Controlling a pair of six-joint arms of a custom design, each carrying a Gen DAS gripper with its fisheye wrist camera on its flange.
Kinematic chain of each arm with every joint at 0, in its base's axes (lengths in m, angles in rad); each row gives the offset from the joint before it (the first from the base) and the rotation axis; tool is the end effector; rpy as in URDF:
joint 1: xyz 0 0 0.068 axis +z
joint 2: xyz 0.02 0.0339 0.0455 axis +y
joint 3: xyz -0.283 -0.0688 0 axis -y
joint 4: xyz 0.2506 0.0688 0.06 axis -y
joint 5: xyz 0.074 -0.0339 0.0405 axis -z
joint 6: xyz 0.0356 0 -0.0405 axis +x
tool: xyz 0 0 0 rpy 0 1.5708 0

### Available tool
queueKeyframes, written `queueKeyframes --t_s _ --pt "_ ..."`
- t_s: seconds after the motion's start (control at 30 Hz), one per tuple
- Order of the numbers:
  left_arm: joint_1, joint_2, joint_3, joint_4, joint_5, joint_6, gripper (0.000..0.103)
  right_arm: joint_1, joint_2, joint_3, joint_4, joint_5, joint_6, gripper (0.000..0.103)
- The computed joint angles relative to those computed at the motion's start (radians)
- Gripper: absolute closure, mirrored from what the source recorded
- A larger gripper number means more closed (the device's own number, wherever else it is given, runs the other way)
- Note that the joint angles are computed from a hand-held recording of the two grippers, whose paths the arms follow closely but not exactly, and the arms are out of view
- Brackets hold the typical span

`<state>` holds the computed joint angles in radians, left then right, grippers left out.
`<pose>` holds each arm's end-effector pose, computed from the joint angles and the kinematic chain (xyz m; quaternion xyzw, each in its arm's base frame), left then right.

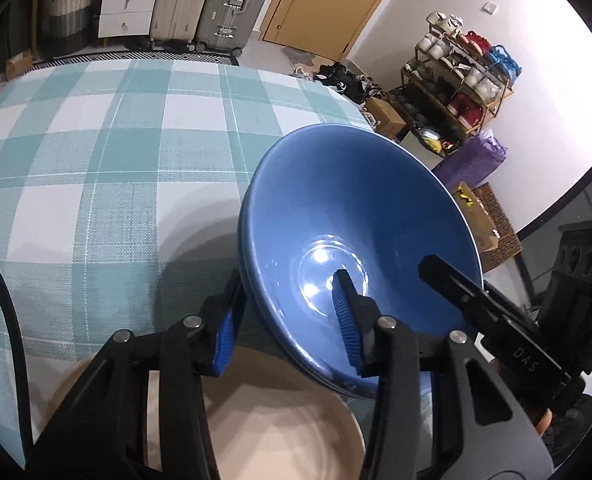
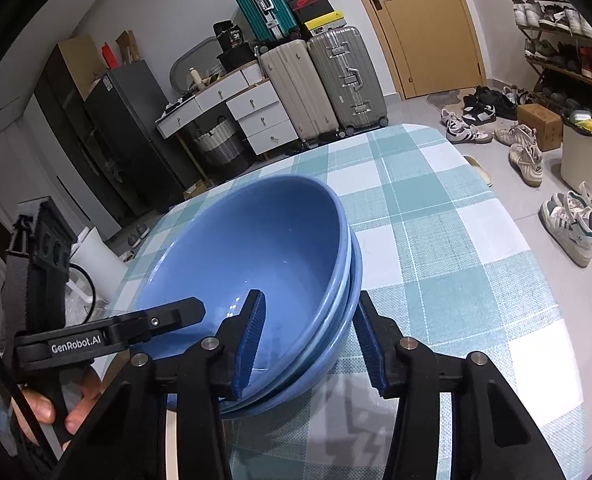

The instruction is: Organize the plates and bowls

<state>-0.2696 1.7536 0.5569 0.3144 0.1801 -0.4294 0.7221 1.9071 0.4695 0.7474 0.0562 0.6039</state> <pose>0.2760 -0.0829 0.0963 -0.0446 0.9369 -0.1946 0.2868 0.2194 0.1906 0.0705 -0.0415 0.9034 0.2422 0.3514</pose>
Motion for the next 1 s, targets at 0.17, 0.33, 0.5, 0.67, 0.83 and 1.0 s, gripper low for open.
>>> queueKeyframes --t_s 0.17,0.33,0.5,0.67,0.83,1.0 --pt "-0.011 -0.03 -0.017 -0.005 -0.005 -0.009 0.063 0.005 -0.024 -0.006 -0.021 0.014 0.003 0.057" --pt "-0.027 -0.059 -0.026 -0.006 -0.018 -0.004 0.062 0.02 -0.072 -0.031 -0.044 0.048 0.005 0.057" --pt "-0.053 -0.109 -0.046 -0.016 -0.034 -0.007 0.063 0.027 -0.12 -0.064 -0.051 0.066 0.014 0.057" --pt "-0.076 -0.171 -0.071 -0.032 -0.051 -0.017 0.062 0.05 -0.184 -0.094 -0.078 0.097 0.023 0.057" --pt "-0.095 -0.251 -0.103 -0.057 -0.068 -0.023 0.062 0.083 -0.253 -0.118 -0.113 0.131 0.037 0.057" --pt "-0.122 -0.337 -0.132 -0.092 -0.096 -0.035 0.062 0.118 -0.318 -0.13 -0.16 0.169 0.047 0.057"
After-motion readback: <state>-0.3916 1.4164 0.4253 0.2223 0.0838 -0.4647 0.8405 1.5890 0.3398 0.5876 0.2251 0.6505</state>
